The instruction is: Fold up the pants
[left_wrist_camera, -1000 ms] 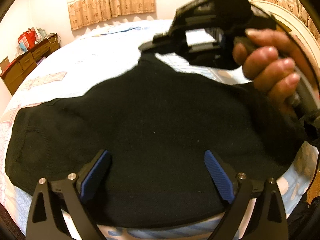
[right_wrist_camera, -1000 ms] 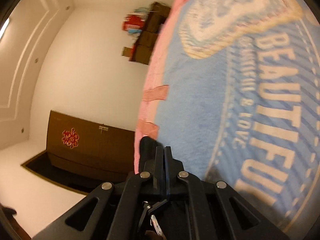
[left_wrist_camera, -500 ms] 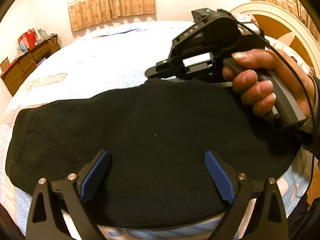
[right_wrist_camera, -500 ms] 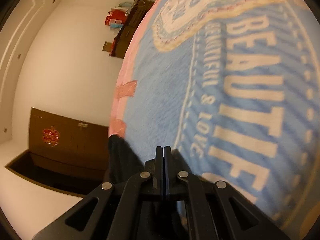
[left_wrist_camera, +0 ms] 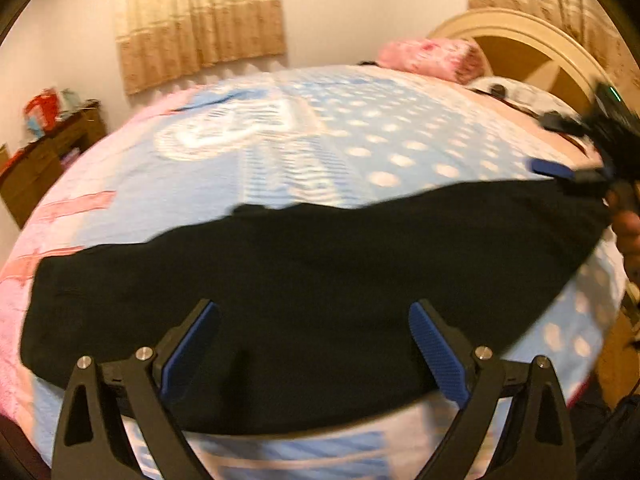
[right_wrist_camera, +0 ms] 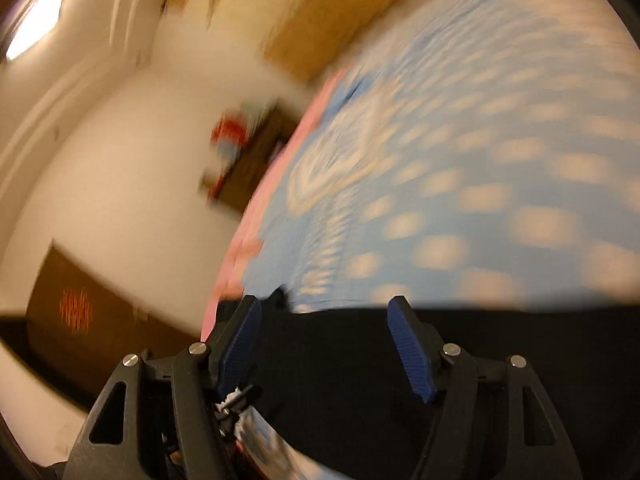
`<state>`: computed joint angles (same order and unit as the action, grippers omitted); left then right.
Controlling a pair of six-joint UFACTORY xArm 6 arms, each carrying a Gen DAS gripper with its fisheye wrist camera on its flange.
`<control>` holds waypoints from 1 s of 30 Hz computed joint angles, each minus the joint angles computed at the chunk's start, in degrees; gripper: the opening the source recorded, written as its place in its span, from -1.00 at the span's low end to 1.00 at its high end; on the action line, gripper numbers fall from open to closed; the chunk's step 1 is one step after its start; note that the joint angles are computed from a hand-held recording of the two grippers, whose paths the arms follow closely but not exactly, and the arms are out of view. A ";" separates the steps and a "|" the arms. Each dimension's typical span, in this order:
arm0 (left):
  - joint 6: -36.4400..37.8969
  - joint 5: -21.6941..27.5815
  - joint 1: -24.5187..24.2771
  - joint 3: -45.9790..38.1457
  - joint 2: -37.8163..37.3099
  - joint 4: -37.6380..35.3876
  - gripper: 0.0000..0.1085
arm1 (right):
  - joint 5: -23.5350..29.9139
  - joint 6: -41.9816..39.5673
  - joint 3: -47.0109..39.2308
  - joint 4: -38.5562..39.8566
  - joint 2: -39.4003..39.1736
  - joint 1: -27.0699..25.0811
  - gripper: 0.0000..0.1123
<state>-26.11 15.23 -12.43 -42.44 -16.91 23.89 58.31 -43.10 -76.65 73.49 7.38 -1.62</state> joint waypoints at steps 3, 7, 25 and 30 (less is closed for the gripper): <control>1.07 1.27 -3.41 -3.14 2.10 0.16 0.81 | -4.88 -3.47 14.49 5.33 -10.37 -10.71 0.20; -0.79 1.96 -7.35 -8.89 6.44 3.48 0.81 | -8.55 -5.02 25.87 9.07 -18.52 -24.29 0.20; -2.32 5.79 -13.25 -22.10 21.38 -0.64 0.82 | -3.67 -19.09 26.01 22.36 -10.24 -31.61 0.20; -3.79 4.03 -13.16 -21.16 21.17 1.38 0.85 | -4.98 -21.59 26.20 23.78 -10.90 -30.61 0.03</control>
